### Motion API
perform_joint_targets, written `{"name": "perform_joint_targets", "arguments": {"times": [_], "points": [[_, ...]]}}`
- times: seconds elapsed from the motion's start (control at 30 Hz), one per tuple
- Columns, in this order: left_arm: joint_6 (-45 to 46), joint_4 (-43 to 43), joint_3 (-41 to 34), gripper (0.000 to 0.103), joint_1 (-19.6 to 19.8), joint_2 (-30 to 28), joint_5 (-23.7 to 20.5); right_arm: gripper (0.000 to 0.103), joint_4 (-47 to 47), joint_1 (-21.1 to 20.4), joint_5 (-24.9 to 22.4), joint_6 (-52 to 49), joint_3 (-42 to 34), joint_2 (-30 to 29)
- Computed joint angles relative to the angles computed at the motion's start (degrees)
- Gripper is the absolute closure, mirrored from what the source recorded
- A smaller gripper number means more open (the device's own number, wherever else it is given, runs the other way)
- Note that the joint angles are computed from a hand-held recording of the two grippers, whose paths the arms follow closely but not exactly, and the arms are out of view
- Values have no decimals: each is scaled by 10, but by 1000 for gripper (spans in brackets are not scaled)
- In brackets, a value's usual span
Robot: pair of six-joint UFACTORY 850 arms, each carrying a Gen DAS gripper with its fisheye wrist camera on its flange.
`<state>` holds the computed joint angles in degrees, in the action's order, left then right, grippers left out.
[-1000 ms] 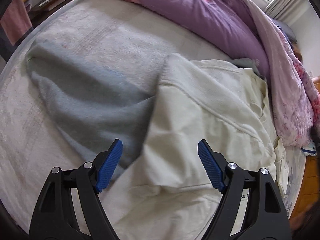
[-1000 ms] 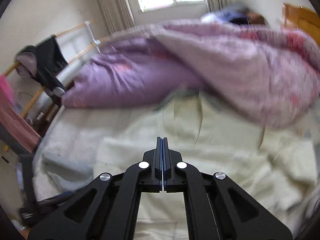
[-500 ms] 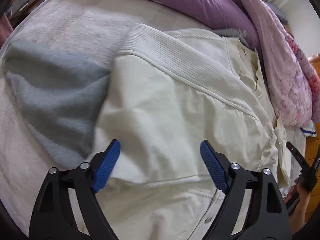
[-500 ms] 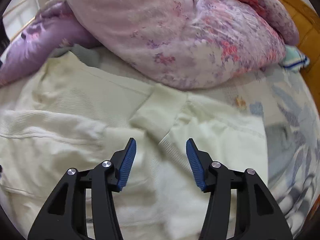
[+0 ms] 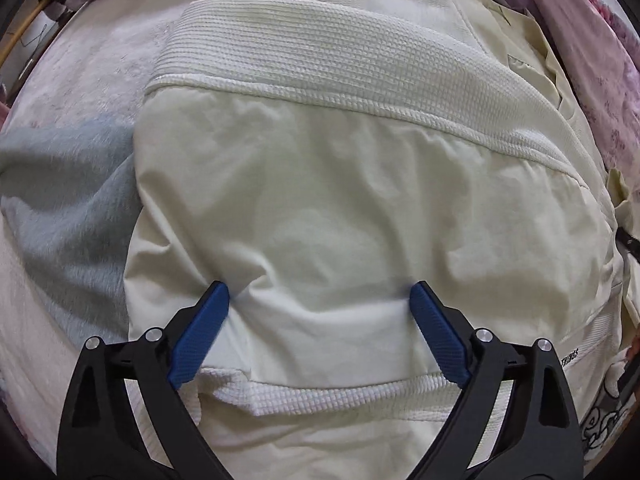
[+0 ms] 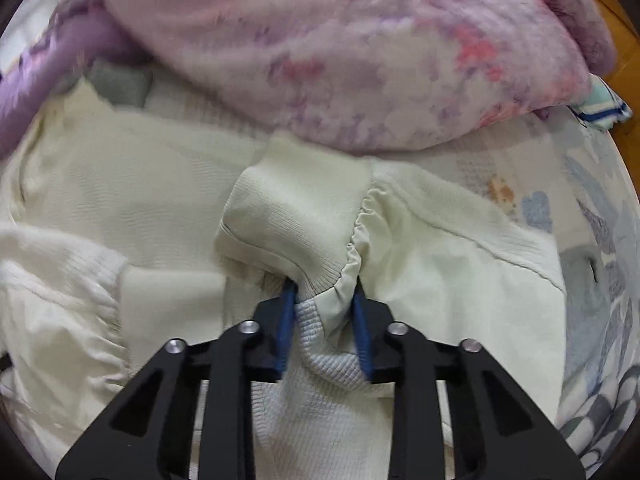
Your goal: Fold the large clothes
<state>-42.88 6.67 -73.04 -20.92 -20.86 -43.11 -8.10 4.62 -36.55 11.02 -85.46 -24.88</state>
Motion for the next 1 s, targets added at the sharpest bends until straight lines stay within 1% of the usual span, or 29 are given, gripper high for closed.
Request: {"name": "perform_joint_targets", "arguments": {"times": [0.07,0.1,0.13,0.17,0.2,0.23,0.3,0.33,0.37,0.4,0.47,0.57,0.63,0.67,0.7,0.73,0.77,0.8,0.83,0.87,0.9,0.93,0.97,1.0], "points": [[10,-17,5,12,5,7,11,83,1,1,31,25,22,35],[22,-39,17,12,13,20,31,83,14,4,48,24,33,56],[36,-65,29,12,22,32,48,83,37,6,55,8,35,67],[50,-95,43,12,32,46,65,83,65,13,62,-11,36,81],[71,-140,62,12,46,69,91,83,100,26,68,-36,37,97],[79,-162,73,12,53,83,106,83,131,40,75,-59,41,111],[95,-205,99,12,73,119,135,83,208,58,75,-124,29,116],[99,-219,111,12,83,137,145,83,256,76,70,-158,23,119],[96,-222,116,12,89,147,150,83,306,95,65,-195,17,119],[73,-204,121,12,97,160,150,83,335,110,60,-210,9,115],[40,-167,122,12,108,174,141,83,388,153,47,-241,-8,98],[-13,-91,122,12,119,189,120,83,467,199,17,-285,-35,58],[-14,-83,123,12,126,191,117,83,459,226,-2,-273,-59,27],[-14,-80,120,12,131,190,109,83,440,240,-13,-265,-71,10],[-15,-75,118,12,137,191,102,83,427,243,-20,-259,-79,-5],[-21,-69,121,12,137,193,103,79,423,246,-30,-235,-85,-24],[-25,-68,126,12,134,195,104,68,428,243,-48,-223,-89,-38],[-20,-73,131,12,136,199,101,64,429,238,-78,-209,-99,-55],[-15,-76,134,12,136,202,102,64,450,229,-104,-204,-99,-64],[-5,-84,133,12,136,201,104,63,469,228,-106,-210,-94,-57],[0,-88,130,12,135,197,106,61,488,219,-102,-236,-81,-43],[3,-90,126,12,133,194,110,59,488,211,-96,-246,-74,-29],[7,-92,120,12,132,187,112,54,487,203,-93,-255,-70,-18],[21,-103,108,12,131,174,111,52,480,192,-88,-260,-67,-9]]}}
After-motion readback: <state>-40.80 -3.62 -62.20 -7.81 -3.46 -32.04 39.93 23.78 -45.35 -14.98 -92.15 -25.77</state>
